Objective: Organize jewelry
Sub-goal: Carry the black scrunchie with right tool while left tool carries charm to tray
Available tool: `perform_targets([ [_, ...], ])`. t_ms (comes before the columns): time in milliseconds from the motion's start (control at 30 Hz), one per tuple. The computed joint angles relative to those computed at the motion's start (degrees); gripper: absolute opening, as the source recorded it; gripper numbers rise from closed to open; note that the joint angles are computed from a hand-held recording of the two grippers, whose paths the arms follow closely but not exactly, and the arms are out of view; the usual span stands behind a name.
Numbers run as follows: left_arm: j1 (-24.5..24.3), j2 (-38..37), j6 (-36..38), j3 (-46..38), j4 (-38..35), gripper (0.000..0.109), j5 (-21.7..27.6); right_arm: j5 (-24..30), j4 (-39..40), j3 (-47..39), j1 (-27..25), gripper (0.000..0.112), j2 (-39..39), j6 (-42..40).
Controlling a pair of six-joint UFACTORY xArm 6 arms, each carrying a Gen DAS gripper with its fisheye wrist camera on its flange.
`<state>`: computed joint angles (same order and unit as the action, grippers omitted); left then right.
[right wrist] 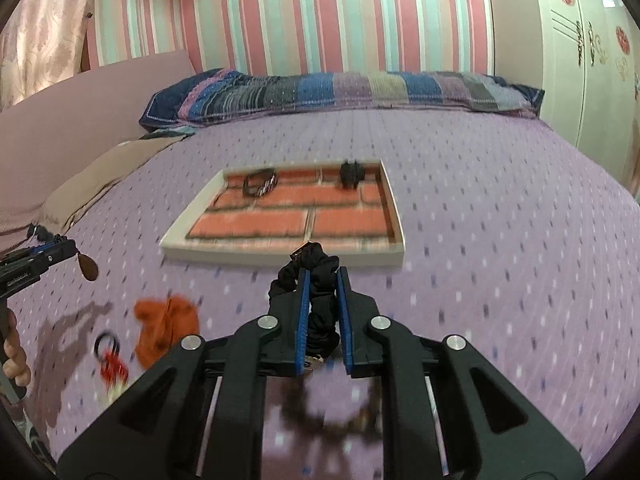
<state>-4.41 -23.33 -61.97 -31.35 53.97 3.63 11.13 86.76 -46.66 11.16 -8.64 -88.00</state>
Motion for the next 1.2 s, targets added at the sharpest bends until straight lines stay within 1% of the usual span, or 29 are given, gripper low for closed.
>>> perform_targets([
  [100,-0.67,6.31,1.8,-6.84,-1.18,0.025,-0.07,-0.15,-5.55,-6.29,0.07,0.014,5.37,5.6],
  [167,-1.54,11.53,5.84,-12.1,-5.32,0.025,0.25,-0.47,-10.52,-11.1,0.2,0.014,9.72,10.68],
  [233,-1.89,15.76,8.04,-15.99,-8.2,0.025,0.14,-0.61,-16.44,-16.03,0.29,0.014,14.29,16.56],
  [267,-2.04,18.03,8.11,-18.13,-8.79,0.025,0.51,-0.83,-18.21,-17.64,0.38,0.014,15.87,18.34],
  [300,-2.17,20.36,9.85,-20.18,-11.06,0.025,0.78,-0.9,-21.14,-19.74,0.41,0.014,17.94,21.2],
  [333,-2.47,23.43,12.95,-22.84,-14.98,0.025,1.14,-0.88,-24.02,-21.86,0.5,0.014,19.91,24.1],
  [400,-2.96,27.64,17.11,-26.83,-19.94,0.025,2.33,-0.34,-33.11,-27.21,0.35,0.014,25.13,32.85],
  [433,-3.48,30.87,21.01,-30.14,-24.28,0.025,3.64,0.79,-36.92,-30.04,0.1,0.014,27.77,37.12],
  [500,-3.99,34.89,25.75,-34.53,-29.62,0.025,5.63,2.11,-44.32,-34.62,-0.28,0.014,32.11,44.96],
  [533,-4.32,37.49,29.41,-37.37,-33.46,0.025,7.04,2.65,-48.32,-37.02,-0.42,0.014,34.28,48.97],
  [567,-4.56,40.22,31.52,-40.63,-35.5,0.025,8.9,3.52,-54.21,-40.34,-0.63,0.014,37.18,54.41],
  [633,-5.03,44.29,35.25,-45.63,-39.19,0.025,11.57,6.33,-62.62,-47.1,-1.15,0.014,42.35,62.73],
  [733,-5.25,50.26,41.5,-53.21,-46.24,0.025,15.86,9.98,-71.04,-55.19,-1.62,0.014,48.11,71.55],
  [767,-5.2,52.07,42.66,-55.61,-47.53,0.025,17.41,12.15,-74.18,-59.34,-1.9,0.014,50.85,74.57],
  [867,-4.91,55.68,43.41,-60.48,-48.3,0.025,19.69,16.81,-78.94,-67.17,-2.46,0.014,55.94,79.23],
  [967,-4.71,58.2,44.8,-64.95,-49.97,0.025,22.74,20.46,-81.83,-72.91,-2.7,0.014,59.67,81.71],
  [1100,-4.75,61.03,42.19,-69.52,-44.82,0.025,26.24,23.97,-84.21,-77.84,-2.54,0.014,62.94,82.92],
  [1200,-4.72,63.0,42.26,-72.29,-44.5,0.025,28.63,24.83,-86.66,-79.32,-2.15,0.014,64.11,83.51],
])
